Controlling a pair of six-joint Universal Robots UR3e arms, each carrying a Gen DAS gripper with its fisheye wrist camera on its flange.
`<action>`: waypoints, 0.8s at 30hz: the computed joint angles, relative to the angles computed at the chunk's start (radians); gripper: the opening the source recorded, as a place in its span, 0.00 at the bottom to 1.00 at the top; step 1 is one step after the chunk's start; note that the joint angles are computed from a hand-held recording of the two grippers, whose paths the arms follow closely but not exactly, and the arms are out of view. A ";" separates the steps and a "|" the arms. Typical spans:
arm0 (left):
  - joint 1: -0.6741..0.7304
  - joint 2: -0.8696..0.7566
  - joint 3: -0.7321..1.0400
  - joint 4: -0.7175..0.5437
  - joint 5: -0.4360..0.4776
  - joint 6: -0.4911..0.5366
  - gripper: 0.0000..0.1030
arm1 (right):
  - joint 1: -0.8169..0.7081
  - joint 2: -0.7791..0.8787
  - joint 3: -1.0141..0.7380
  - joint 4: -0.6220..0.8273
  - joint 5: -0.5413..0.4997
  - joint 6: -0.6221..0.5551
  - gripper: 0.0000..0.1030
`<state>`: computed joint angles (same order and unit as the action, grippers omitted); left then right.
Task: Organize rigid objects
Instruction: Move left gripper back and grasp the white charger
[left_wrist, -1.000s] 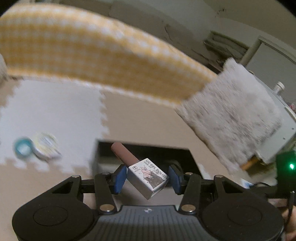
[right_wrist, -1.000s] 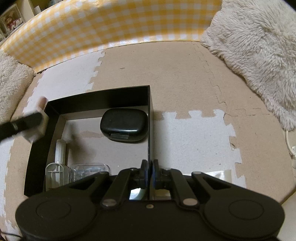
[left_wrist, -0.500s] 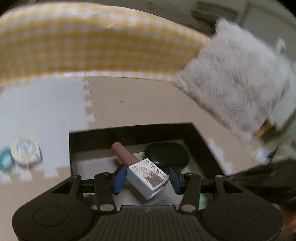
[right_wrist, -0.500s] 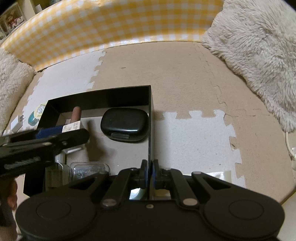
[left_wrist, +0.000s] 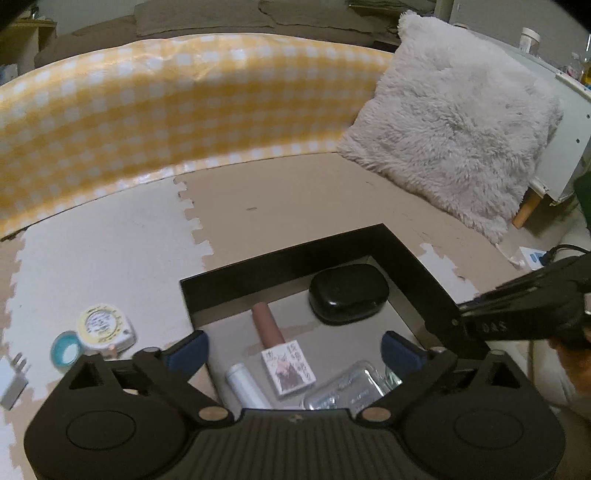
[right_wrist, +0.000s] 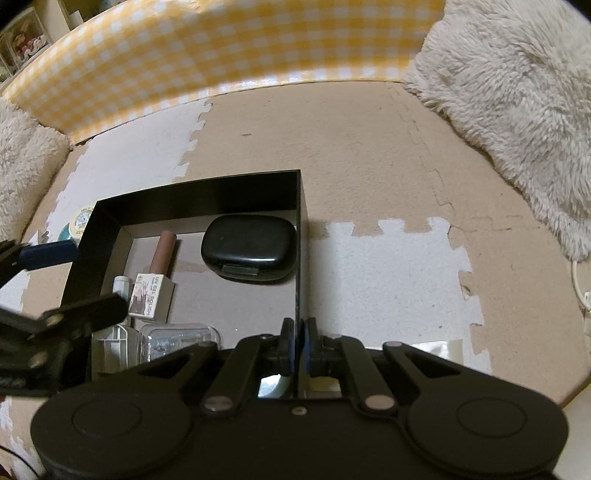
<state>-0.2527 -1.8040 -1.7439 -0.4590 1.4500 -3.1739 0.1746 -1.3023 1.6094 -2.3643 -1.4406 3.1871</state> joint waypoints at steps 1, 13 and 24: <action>0.004 0.022 -0.012 -0.009 -0.003 0.000 1.00 | 0.000 0.000 0.000 0.000 0.000 0.000 0.06; 0.045 0.241 -0.123 -0.122 -0.043 0.006 1.00 | 0.009 0.005 -0.007 0.004 -0.015 0.007 0.06; 0.210 0.423 -0.315 -0.038 -0.059 -0.010 1.00 | 0.012 0.002 -0.011 0.017 -0.023 -0.003 0.05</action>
